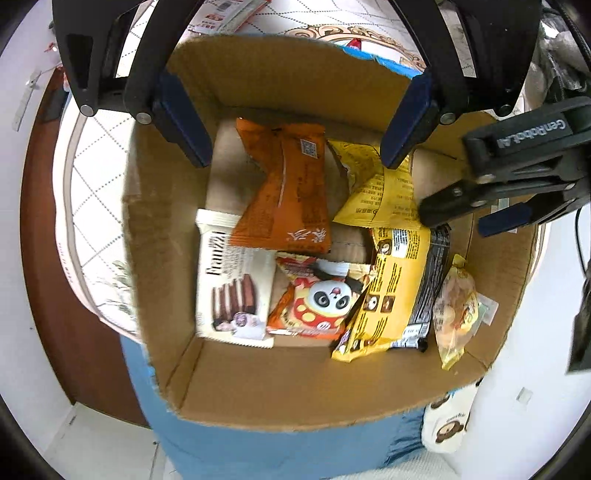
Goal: Organize snacks
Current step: 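Carry both bags into the box and open both tools, then move both tools back toward the remaining snacks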
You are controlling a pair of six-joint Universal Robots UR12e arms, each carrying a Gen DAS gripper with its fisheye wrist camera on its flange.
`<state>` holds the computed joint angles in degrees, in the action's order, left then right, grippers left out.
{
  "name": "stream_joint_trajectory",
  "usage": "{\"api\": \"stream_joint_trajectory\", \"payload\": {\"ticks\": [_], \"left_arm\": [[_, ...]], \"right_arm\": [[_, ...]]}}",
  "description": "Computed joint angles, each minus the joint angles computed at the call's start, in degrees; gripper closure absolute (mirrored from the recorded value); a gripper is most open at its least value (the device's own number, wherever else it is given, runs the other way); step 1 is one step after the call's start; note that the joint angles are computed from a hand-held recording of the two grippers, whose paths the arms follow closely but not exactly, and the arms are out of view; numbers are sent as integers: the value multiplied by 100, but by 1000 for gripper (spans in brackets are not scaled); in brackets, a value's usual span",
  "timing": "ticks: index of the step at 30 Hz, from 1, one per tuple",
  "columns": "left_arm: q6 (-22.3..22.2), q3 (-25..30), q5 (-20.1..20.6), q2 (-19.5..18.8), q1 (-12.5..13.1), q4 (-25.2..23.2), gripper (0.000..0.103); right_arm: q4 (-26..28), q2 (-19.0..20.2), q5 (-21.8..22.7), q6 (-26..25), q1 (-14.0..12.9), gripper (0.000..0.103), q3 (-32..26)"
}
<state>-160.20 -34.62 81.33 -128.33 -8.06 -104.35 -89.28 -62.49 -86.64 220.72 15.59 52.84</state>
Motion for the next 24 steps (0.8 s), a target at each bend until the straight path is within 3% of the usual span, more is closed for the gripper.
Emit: {"api": "stream_joint_trajectory", "payload": {"ticks": [12, 18, 24], "left_arm": [[11, -1244, -93, 964, 76, 1860, 17], [124, -1759, -271, 1392, 152, 2476, 17], [89, -2121, -424, 1721, 261, 2897, 17]], "right_arm": [[-326, -312, -1149, 287, 336, 9, -28], [-437, -406, -1759, 337, 598, 9, -162], [-611, -533, -2003, 447, 782, 9, -149]]}}
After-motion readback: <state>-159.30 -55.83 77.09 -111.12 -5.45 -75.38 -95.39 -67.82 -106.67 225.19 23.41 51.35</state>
